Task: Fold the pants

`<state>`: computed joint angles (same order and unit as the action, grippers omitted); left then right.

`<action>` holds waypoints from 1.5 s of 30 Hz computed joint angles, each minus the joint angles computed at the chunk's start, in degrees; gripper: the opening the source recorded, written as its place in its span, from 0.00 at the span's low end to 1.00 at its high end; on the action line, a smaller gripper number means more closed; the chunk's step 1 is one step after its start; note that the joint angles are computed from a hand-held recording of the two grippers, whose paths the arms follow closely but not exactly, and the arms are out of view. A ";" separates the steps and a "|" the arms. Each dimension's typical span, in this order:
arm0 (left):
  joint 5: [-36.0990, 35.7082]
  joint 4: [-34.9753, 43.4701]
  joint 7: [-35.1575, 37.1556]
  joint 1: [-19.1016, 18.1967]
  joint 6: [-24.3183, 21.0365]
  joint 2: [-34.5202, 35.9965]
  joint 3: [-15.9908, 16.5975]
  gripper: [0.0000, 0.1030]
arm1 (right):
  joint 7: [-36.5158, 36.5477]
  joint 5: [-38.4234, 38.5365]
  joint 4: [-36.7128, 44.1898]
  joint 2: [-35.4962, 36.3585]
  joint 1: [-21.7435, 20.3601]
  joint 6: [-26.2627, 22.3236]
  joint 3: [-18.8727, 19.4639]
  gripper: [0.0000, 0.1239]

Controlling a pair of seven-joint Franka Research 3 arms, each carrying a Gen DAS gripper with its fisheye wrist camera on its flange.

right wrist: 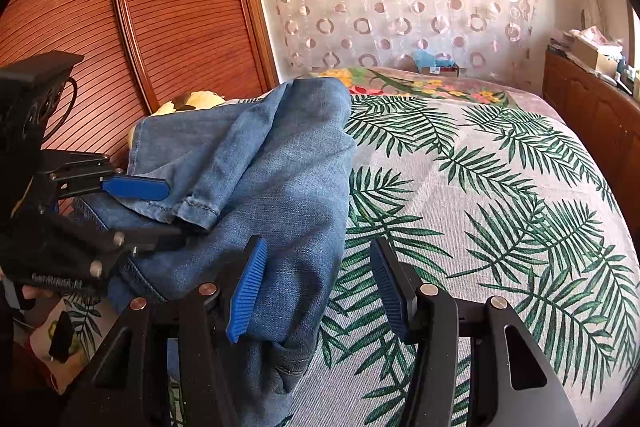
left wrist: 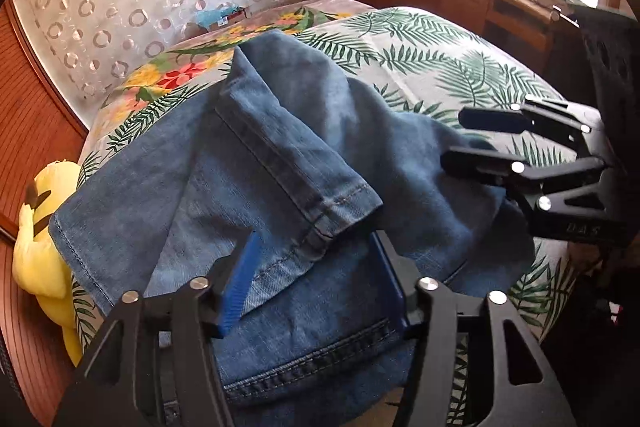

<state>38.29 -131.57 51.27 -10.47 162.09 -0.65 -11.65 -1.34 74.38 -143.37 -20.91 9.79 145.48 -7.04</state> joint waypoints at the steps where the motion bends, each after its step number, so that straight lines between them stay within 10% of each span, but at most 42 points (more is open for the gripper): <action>1: 0.72 0.40 -0.58 -0.04 -0.70 0.41 -0.06 0.57 | -0.01 0.00 -0.02 0.00 -0.02 -0.02 -0.01 0.45; 6: 8.62 2.95 -9.06 -0.09 -1.94 2.33 0.79 0.55 | 0.12 0.13 0.05 0.01 -0.09 -0.07 -0.03 0.45; 9: 15.14 3.07 -16.06 0.16 -0.13 1.87 1.58 0.15 | 0.18 0.02 0.16 0.07 -0.17 -0.28 -0.08 0.45; 12: 21.59 1.52 -24.27 1.53 3.15 -0.96 2.01 0.07 | 0.03 0.09 0.11 0.03 -0.22 -0.37 -0.11 0.45; 19: 26.06 -1.27 -31.20 8.40 4.08 -8.80 2.45 0.07 | 0.11 0.00 0.06 0.01 -0.25 -0.30 -0.03 0.45; 32: 11.20 -1.93 -14.96 13.37 2.99 -5.94 4.32 0.07 | -0.16 0.19 0.06 0.09 -0.28 -0.43 -0.04 0.45; 45: 13.21 -13.81 -23.34 16.60 8.66 -15.28 0.72 0.42 | 0.67 -0.45 0.13 0.17 -0.13 -0.13 0.13 0.45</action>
<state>51.50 -145.38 27.93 6.12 170.75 -15.93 -10.93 -0.68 73.92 -143.24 -20.75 9.66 145.36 -6.91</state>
